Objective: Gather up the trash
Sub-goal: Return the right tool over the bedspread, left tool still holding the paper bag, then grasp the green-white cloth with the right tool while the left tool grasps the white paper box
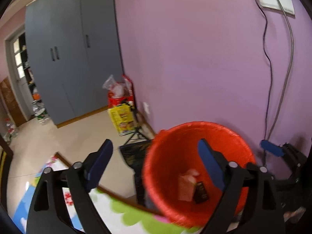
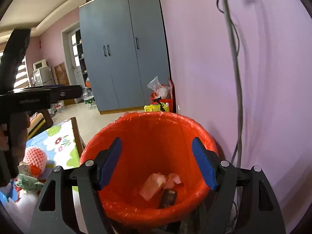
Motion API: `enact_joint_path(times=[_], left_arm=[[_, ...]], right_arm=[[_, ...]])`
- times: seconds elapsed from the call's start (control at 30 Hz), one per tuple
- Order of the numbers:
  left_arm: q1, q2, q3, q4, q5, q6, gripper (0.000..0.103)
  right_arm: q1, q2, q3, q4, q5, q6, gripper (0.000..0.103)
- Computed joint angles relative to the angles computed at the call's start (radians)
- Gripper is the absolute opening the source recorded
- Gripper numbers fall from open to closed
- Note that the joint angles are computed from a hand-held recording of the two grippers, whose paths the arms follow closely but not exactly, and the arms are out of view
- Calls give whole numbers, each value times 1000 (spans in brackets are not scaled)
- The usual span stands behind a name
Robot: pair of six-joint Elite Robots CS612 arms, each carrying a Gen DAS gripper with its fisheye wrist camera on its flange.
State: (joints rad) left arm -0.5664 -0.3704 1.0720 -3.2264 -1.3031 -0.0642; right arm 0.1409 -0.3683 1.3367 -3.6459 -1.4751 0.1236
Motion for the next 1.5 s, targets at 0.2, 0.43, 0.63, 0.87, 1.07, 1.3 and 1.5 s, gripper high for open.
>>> enact_joint_path(times=[0.2, 0.43, 0.63, 0.87, 1.07, 1.3, 1.5], left_arm=[[13, -96, 176, -98, 90, -8, 94], [14, -197, 400, -241, 170, -47, 94], [-2, -241, 566, -354, 234, -78, 94], [-17, -246, 703, -442, 277, -164, 94], [-19, -229, 757, -408, 255, -250, 93], [-2, -205, 751, -335, 170, -281, 84], [10, -182, 697, -251, 78, -230, 81]], right_arm=[[18, -38, 61, -36, 11, -10, 71], [52, -69, 109, -52, 36, -2, 70], [91, -84, 130, -31, 66, -23, 70], [126, -86, 128, 10, 120, -47, 70], [144, -71, 102, 86, 192, -67, 70], [155, -45, 48, 198, 284, -122, 69], [160, -17, -21, 317, 353, -184, 66]])
